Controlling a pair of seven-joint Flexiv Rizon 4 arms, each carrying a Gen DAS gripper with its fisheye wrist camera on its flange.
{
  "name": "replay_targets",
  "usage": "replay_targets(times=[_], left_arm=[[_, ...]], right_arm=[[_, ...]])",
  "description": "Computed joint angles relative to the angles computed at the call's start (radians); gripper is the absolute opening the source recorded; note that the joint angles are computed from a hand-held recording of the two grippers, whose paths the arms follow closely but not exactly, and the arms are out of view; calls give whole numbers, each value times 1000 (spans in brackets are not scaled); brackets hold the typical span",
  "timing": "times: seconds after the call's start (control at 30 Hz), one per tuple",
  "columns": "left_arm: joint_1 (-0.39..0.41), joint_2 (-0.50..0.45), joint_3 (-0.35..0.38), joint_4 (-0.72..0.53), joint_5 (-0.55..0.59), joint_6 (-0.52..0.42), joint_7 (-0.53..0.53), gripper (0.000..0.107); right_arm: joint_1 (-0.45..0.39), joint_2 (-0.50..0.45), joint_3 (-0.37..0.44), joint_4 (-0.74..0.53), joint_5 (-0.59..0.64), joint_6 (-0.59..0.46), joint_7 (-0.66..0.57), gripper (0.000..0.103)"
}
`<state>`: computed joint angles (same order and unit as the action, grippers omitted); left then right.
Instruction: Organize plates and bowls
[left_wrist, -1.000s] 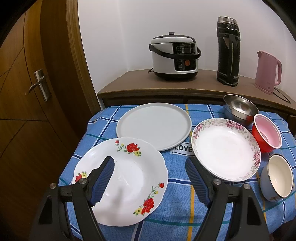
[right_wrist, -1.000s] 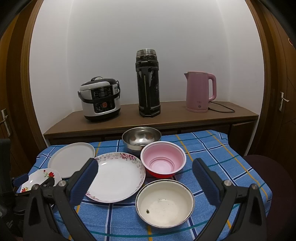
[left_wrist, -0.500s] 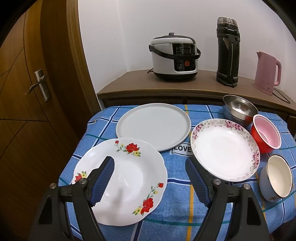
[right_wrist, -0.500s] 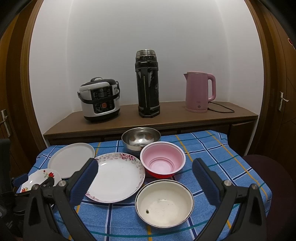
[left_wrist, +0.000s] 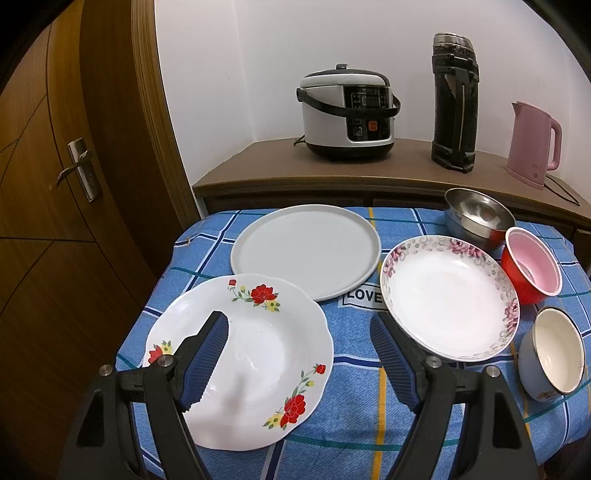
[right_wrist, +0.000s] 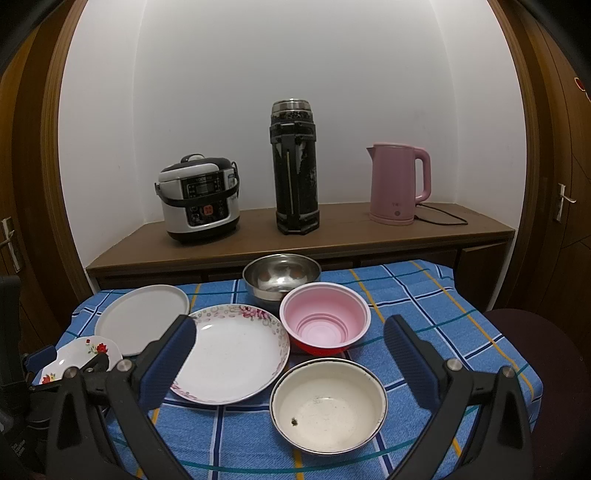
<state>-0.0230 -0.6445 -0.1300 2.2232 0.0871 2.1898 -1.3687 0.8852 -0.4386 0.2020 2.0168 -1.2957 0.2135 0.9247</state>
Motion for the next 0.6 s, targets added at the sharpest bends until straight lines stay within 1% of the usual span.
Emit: replay_targets(times=[0.2,0.6], left_arm=[[10,0,-7,-1,12,-7,-3,81],[-3,-1,-4,-5,4,-9,2,81]], right_arm=[[0,0,0,2,-1,1,0,103],[0,0,0,1,-2,-1,-1,103]])
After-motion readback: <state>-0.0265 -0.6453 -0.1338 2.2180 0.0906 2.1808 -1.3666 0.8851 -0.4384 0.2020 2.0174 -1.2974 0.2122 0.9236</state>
